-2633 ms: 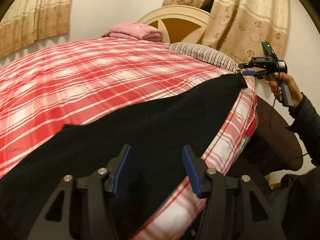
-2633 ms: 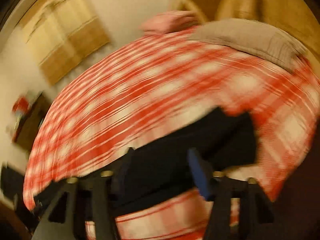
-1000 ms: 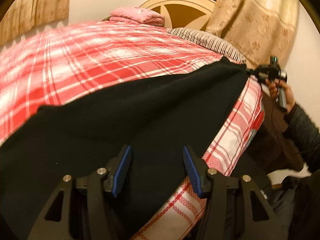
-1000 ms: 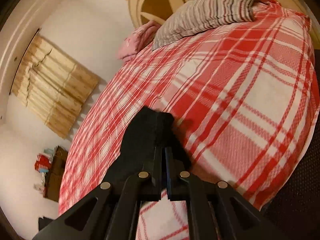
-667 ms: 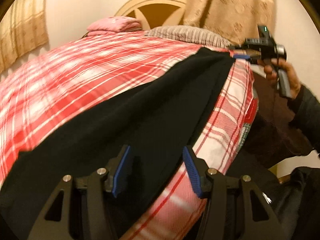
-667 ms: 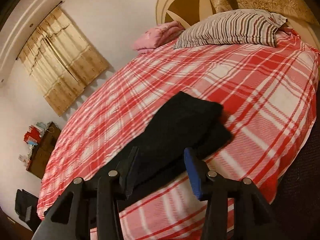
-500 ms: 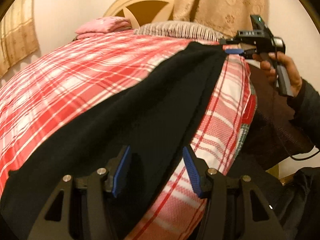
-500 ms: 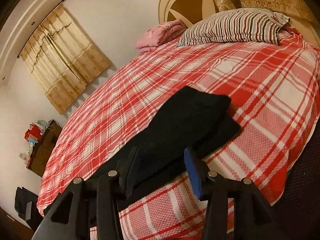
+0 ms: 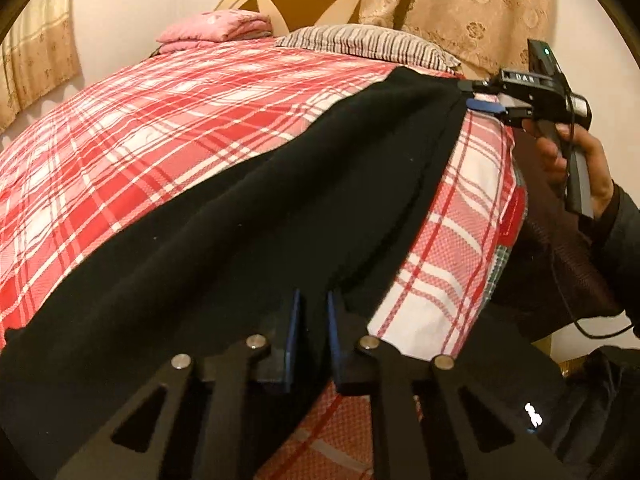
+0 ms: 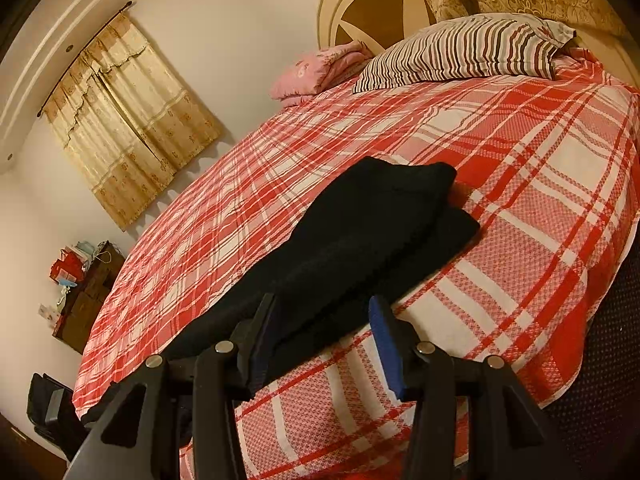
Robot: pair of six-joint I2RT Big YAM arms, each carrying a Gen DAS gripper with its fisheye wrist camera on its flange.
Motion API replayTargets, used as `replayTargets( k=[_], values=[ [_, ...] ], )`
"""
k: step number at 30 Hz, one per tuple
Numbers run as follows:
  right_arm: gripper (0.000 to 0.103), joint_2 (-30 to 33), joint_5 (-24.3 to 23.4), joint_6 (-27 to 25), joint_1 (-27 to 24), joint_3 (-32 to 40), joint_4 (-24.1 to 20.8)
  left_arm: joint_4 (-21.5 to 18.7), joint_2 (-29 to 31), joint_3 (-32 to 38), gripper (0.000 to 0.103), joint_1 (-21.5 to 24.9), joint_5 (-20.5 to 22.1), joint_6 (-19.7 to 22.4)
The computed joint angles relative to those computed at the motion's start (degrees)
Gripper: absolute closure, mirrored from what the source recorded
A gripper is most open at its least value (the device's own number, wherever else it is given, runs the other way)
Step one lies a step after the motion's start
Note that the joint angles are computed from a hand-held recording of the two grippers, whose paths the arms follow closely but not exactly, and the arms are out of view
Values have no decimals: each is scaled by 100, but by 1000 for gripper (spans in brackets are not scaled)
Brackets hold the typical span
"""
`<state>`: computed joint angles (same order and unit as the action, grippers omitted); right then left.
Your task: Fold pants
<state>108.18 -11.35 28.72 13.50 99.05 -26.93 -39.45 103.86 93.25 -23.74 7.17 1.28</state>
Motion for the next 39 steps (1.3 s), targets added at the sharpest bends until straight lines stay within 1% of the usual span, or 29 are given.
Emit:
replayTargets(
  k=[1,3,6,9,12,14,15,16,17,18,19,20,21,22,23,24,25,26,27,29,30,31,32,33,34,35,36,38,39],
  values=[
    [54,-1,-17,21,-4,-10,24,-13,-11,-5,98,-14,0,29],
    [54,-70,-38,78,3,-114,97,78,-99,-97,99,-2,108,66],
    [54,-149,-97,163,-33,-272,305,141,-262,-250,100,54,427,130],
    [54,-322,-16,205,-53,-543,651,58,-370,-364,100,110,747,249],
    [54,-451,114,234,-65,-707,903,-93,-315,-359,100,77,626,419],
    [52,-465,208,220,-63,-669,876,-50,-239,-342,94,57,402,389],
    [46,-452,271,175,-65,-605,805,-39,-214,-320,92,84,468,281],
    [43,-437,322,133,-63,-533,731,-44,-209,-293,90,112,559,161],
    [43,-408,406,49,-63,-419,606,-67,-230,-263,86,126,557,76],
    [43,-362,508,-94,-70,-262,444,-36,-287,-283,75,135,495,85],
    [43,-326,581,-198,-84,-155,352,104,-395,-374,65,144,415,143],
    [43,-279,770,-334,-94,-14,208,292,-534,-483,61,168,339,193],
    [43,-239,972,-396,-91,94,84,395,-625,-539,52,199,316,204],
    [43,-154,1201,-444,-117,277,-106,479,-694,-577,47,242,330,199],
    [43,-81,1236,-444,-155,411,-238,593,-769,-618,44,305,350,172],
    [43,13,1185,-389,-223,561,-371,656,-796,-618,38,361,316,149],
    [43,88,1172,-316,-278,665,-434,659,-781,-565,34,410,183,128],
    [43,173,1156,-281,-320,786,-512,650,-739,-504,33,457,2,94],
    [43,319,1087,-252,-377,998,-691,640,-682,-442,32,516,-108,38],
    [43,478,846,-125,-438,1213,-869,548,-518,-297,32,635,-236,-189],
    [47,601,582,-51,-485,1377,-998,467,-432,-230,32,692,-290,-321],
    [62,666,489,-45,-497,1470,-1086,360,-323,-148,32,748,-338,-467],
    [71,738,404,-88,-495,1585,-1219,259,-210,-76,32,804,-362,-589],
    [87,769,311,-164,-483,1625,-1294,193,-155,-69,32,845,-395,-660],
    [95,744,313,-209,-470,1586,-1269,80,-58,4,32,872,-513,-752],
    [96,702,370,-281,-443,1530,-1245,30,10,42,32,883,-674,-830],
    [97,623,458,-344,-412,1431,-1192,32,36,43,32,894,-737,-883],
    [97,373,571,-357,-387,1101,-963,82,3,-14,32,914,-690,-945],
    [97,214,692,-346,-383,896,-841,80,-1,-24,32,899,-737,-903]
  ],
)
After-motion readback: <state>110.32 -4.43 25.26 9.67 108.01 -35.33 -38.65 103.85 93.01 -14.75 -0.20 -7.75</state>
